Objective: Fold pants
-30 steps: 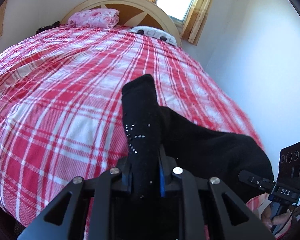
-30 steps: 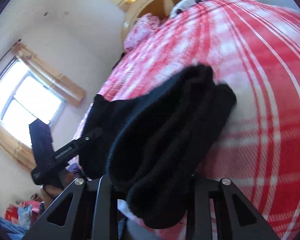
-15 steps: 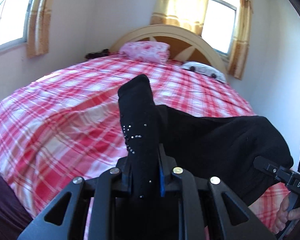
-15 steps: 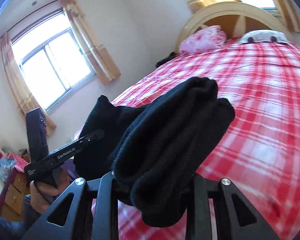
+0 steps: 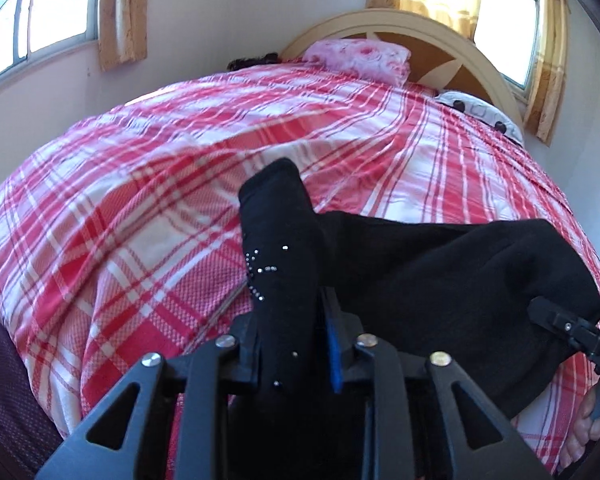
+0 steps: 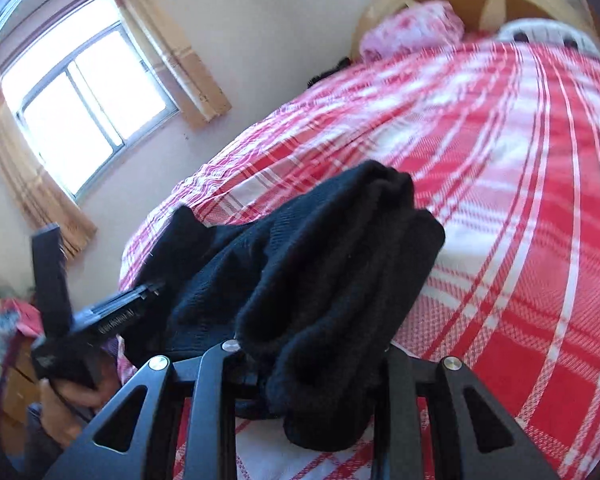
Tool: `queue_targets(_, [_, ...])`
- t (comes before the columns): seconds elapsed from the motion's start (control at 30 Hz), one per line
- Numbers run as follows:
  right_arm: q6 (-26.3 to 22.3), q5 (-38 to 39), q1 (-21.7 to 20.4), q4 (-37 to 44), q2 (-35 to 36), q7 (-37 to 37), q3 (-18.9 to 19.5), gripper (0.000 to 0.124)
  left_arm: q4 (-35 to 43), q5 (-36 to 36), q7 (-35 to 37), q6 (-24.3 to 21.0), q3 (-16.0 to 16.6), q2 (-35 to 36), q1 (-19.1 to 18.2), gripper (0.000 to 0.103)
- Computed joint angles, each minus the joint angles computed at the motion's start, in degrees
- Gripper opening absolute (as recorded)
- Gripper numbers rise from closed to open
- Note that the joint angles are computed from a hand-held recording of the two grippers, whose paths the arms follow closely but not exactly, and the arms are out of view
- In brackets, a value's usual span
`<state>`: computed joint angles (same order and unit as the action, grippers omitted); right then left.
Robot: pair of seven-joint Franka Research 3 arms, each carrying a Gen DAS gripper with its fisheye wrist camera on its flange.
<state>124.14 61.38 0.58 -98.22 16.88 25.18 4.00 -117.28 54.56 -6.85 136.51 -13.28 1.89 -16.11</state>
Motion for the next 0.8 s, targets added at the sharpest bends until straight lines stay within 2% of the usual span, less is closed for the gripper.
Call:
queue_targets(0.07, [-1.62,-0.85,-0.25,1.41,1.36,2.82,-0.26,0.031,-0.52,-0.58,-0.54,-1.02,-0.04,-0.54,-0.03,0.047])
queue_targets(0.1, [-2.52,-1.14,-0.47,1.98,1.81,4.34,-0.31,0.038,-0.7,-0.81,-0.99,-2.55,-0.2,-1.15,-0.15,0.054])
queue_targets(0.17, [-4.55,-0.16,-1.63,1.61,1.72,5.96,-0.41,0.04,-2.06,-0.67,-2.44,-4.35,-0.57,-3.04,-0.23,0.062])
queue_targets(0.3, [-3.53,1.19,-2.31,-1.9,-0.96,4.36,-0.81,0.041,-5.45,0.09,-5.52,-5.97,-1.57,-7.18,0.57,0.06])
queue_targets(0.37, [-0.88,2.65,-2.06,-5.19,-3.66,3.17,-1.25,0.041,-5.15,0.64,-5.8,-8.71,-2.74,-7.45,0.49,0.06])
queue_targets(0.43, [4.74,4.85,-1.05,-9.75,-7.58,-0.15,-1.55,0.041,-3.79,1.52,-4.64,-10.37,-3.42,-6.48,0.19,0.06])
queue_targets(0.53, [13.35,8.37,1.31,-14.75,-12.61,-5.14,-2.0,0.041,-1.69,2.49,-2.63,-9.89,-3.5,-4.65,-0.45,0.06])
queue_targets(0.6, [22.77,12.85,3.38,-17.26,-15.41,-9.96,-1.94,0.041,-0.52,2.59,-1.56,-8.94,-3.24,-3.53,-0.82,0.06])
queue_targets(0.67, [29.12,17.65,5.28,-17.72,-16.75,-17.52,-1.97,0.041,1.0,2.49,-0.5,-8.92,-3.04,-2.07,-1.34,0.06])
queue_targets(0.7, [29.76,18.99,6.03,-17.41,-16.93,-20.25,-2.12,0.041,1.8,2.43,0.08,-9.07,-2.93,-1.24,-1.64,0.06])
queue_targets(0.8, [24.82,16.27,7.45,-15.78,-16.29,-20.42,-2.58,0.041,4.11,2.06,1.61,-11.7,-2.75,0.93,-2.98,0.06])
